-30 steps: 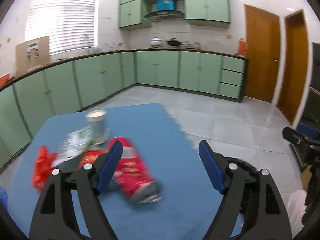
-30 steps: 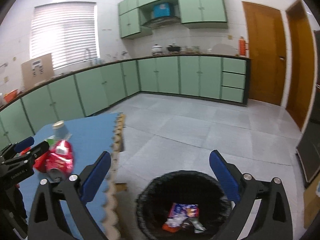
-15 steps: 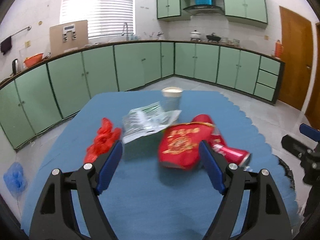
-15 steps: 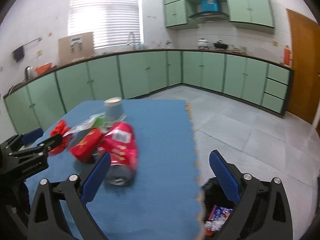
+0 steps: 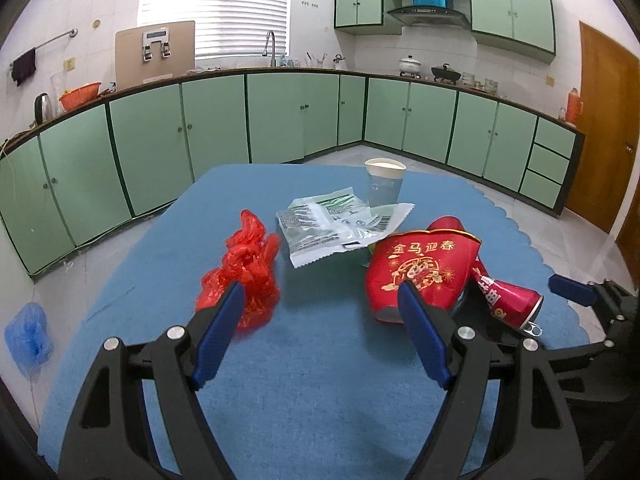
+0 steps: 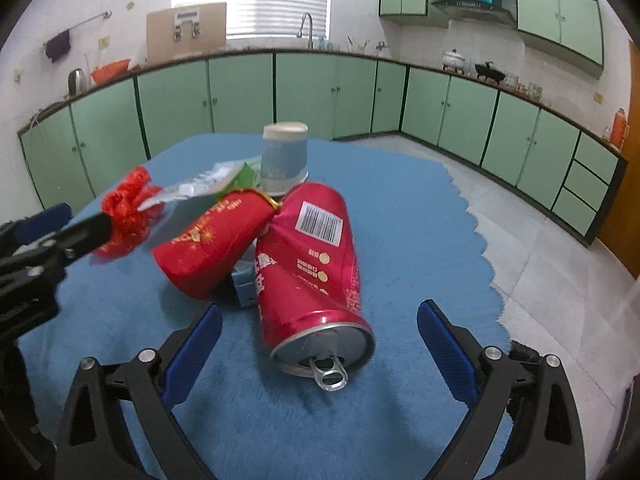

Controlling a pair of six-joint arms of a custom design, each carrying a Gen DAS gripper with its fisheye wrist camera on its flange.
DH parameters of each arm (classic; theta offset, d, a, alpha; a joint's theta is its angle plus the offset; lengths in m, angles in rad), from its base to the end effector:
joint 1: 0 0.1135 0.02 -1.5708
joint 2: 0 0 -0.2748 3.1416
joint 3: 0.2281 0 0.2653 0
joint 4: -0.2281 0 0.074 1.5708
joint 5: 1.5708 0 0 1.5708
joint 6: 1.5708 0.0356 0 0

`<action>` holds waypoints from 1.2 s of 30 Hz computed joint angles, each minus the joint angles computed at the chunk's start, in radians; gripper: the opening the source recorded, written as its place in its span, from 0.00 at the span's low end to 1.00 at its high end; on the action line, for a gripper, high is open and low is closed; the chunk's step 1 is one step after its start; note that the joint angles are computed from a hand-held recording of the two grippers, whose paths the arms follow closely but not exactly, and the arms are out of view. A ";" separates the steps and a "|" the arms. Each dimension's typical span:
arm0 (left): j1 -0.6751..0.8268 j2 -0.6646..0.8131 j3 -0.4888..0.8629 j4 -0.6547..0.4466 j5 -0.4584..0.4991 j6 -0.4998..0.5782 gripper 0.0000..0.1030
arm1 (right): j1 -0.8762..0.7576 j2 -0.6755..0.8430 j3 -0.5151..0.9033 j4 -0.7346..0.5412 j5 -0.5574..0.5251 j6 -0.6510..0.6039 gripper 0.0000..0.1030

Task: Collect trash
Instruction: 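Return both tools to the table toward the red cans, then grasp the red snack can with the right tool and lift it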

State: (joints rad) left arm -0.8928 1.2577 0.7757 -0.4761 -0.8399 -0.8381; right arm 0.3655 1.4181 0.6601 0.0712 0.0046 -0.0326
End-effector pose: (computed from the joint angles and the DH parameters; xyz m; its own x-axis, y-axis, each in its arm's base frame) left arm 0.1764 -0.1768 0.2283 -0.5301 -0.1330 -0.8375 -0.2133 0.9768 -0.0201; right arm 0.2726 0.1042 0.1815 -0.5803 -0.2570 -0.7728 -0.3732 0.9273 -0.0281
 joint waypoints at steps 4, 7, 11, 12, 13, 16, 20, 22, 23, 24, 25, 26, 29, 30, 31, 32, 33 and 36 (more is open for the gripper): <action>0.007 0.011 -0.002 0.020 0.009 0.010 0.74 | -0.012 0.068 0.055 -0.038 -0.010 0.008 0.87; 0.012 0.020 0.000 0.033 0.018 0.014 0.74 | -0.041 0.101 0.084 -0.058 -0.062 0.025 0.76; 0.007 0.037 0.005 0.044 0.019 0.018 0.74 | -0.106 0.111 0.103 -0.080 -0.163 0.058 0.62; 0.007 0.041 0.006 0.046 0.020 0.020 0.74 | -0.124 0.101 0.102 -0.086 -0.182 0.068 0.62; 0.005 0.044 0.006 0.047 0.020 0.020 0.74 | -0.134 0.096 0.103 -0.087 -0.192 0.076 0.62; 0.005 0.051 0.009 0.053 0.026 0.015 0.74 | -0.168 0.076 0.104 -0.095 -0.223 0.088 0.62; -0.003 0.071 0.020 0.064 0.029 0.021 0.74 | -0.149 0.091 0.122 -0.096 -0.165 0.057 0.64; -0.007 0.078 0.025 0.068 0.030 0.026 0.74 | -0.138 0.109 0.135 -0.098 -0.155 0.049 0.68; -0.007 0.078 0.025 0.070 0.033 0.029 0.74 | -0.131 0.118 0.142 -0.098 -0.147 0.047 0.70; -0.007 0.078 0.024 0.072 0.035 0.030 0.74 | -0.121 0.129 0.151 -0.097 -0.134 0.041 0.72; -0.007 0.080 0.025 0.072 0.036 0.032 0.74 | -0.117 0.136 0.156 -0.094 -0.128 0.038 0.73; -0.007 0.080 0.025 0.074 0.036 0.033 0.74 | -0.113 0.147 0.166 -0.097 -0.123 0.035 0.73; -0.007 0.081 0.027 0.073 0.036 0.031 0.74 | -0.101 0.189 0.211 -0.126 -0.104 0.021 0.73; -0.007 0.082 0.027 0.075 0.036 0.029 0.74 | -0.100 0.198 0.220 -0.130 -0.100 0.017 0.73; -0.007 0.082 0.029 0.074 0.036 0.029 0.74 | -0.103 0.205 0.227 -0.136 -0.105 0.018 0.71; -0.007 0.085 0.031 0.075 0.036 0.029 0.74 | -0.114 0.209 0.233 -0.145 -0.134 0.024 0.63; -0.006 0.087 0.034 0.072 0.038 0.030 0.74 | -0.130 0.209 0.237 -0.157 -0.168 0.034 0.58; -0.001 0.092 0.035 0.079 0.046 0.033 0.74 | -0.180 0.191 0.230 -0.167 -0.242 0.060 0.50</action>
State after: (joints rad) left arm -0.8942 1.3502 0.8103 -0.3971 -0.7934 -0.8049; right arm 0.1860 1.6091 0.8902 -0.0960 -0.2373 0.0273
